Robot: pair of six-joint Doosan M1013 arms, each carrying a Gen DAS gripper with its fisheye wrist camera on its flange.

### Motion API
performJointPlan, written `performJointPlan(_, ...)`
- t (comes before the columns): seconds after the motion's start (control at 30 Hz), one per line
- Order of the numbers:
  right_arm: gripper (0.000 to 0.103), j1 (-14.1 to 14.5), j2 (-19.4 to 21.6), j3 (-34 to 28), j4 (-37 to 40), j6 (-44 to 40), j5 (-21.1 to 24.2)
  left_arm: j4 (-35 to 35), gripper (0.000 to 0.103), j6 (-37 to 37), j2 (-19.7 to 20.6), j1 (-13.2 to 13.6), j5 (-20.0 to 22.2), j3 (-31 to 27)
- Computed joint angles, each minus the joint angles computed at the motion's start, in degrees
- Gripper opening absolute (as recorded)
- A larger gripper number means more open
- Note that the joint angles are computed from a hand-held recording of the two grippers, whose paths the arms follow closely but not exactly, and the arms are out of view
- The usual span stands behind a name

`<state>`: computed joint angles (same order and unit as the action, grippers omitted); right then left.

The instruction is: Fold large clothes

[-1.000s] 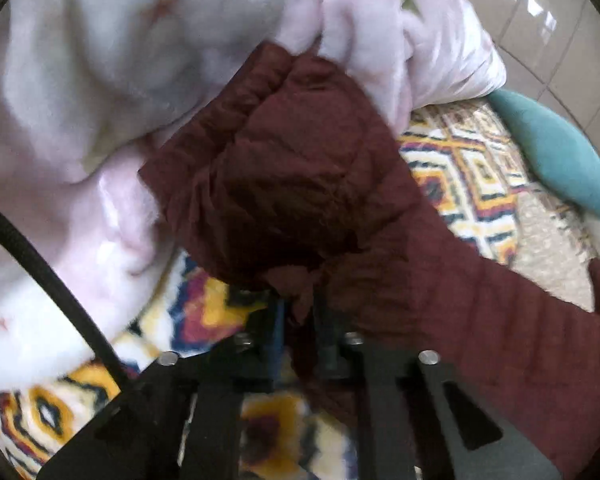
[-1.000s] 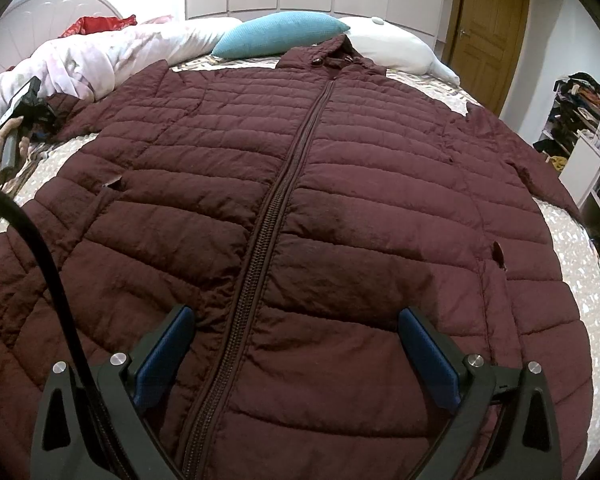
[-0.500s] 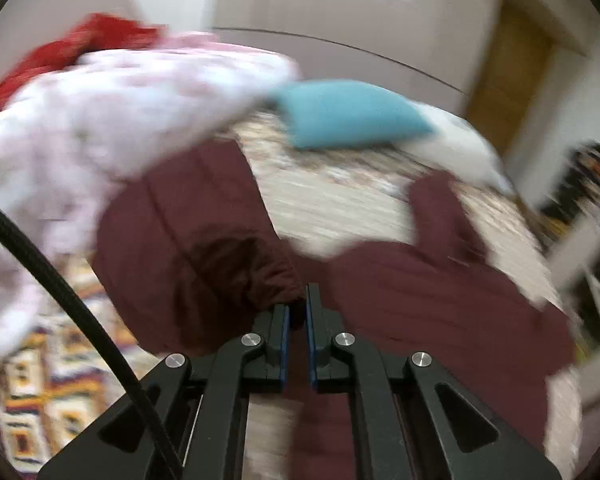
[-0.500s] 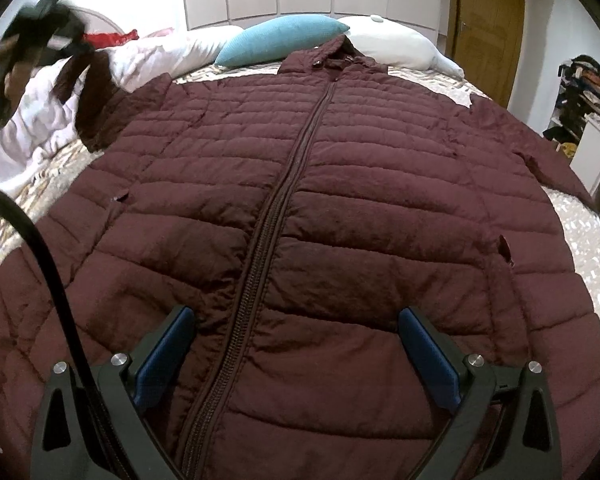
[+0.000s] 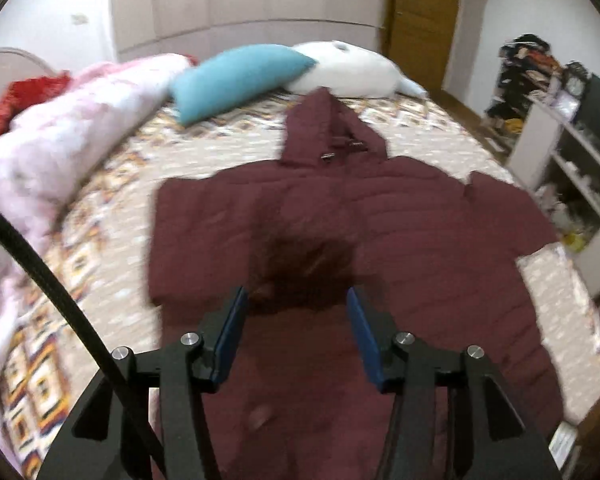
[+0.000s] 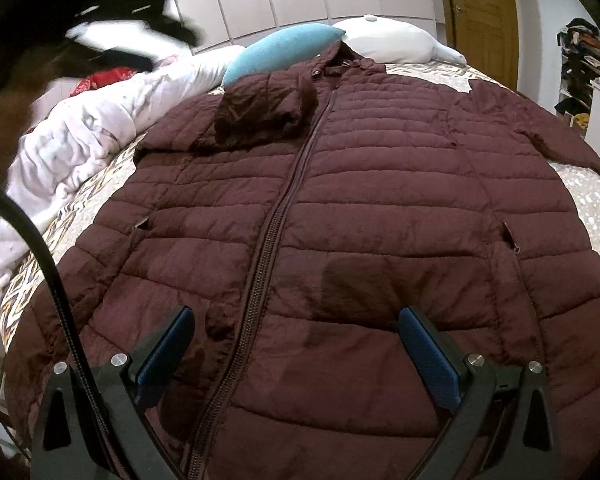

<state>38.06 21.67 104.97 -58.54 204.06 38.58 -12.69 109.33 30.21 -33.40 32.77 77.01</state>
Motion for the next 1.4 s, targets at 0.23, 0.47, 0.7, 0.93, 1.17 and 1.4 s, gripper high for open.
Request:
performJointPlan(0.23,0.1,-1.6,-3.42,0.25,6.56,-6.13,-2.71,22.65,0.064,-23.01,-8.47,2.98,-12.68,14.59)
performJointPlan(0.47,0.1,-4.45,-3.51,-8.57,7.82,-23.84,8.72,43.95,0.067,-48.12,-10.61,4.56,-17.11,22.42)
performJointPlan(0.7,0.098,-7.86,8.59,-24.12,10.07,-45.95,17.65,30.95,0.067,-39.27,-10.97,6.75,-17.87,26.04)
performJointPlan(0.93,0.098,-10.91,15.29,-32.77,16.62,-49.91,17.21,21.38,0.067,-32.7,-10.78,8.5,-18.69,26.29)
performJointPlan(1.17,0.012,-13.32,17.32,-35.48,21.38,-47.97,24.66,36.59,0.067,-46.83,-10.46,7.67,-19.78,26.75)
performJointPlan(1.4,0.009,-16.84,8.21,-23.46,17.05,-31.59,27.79,39.96,0.067,-50.58,-10.25,7.1,-19.89,27.01)
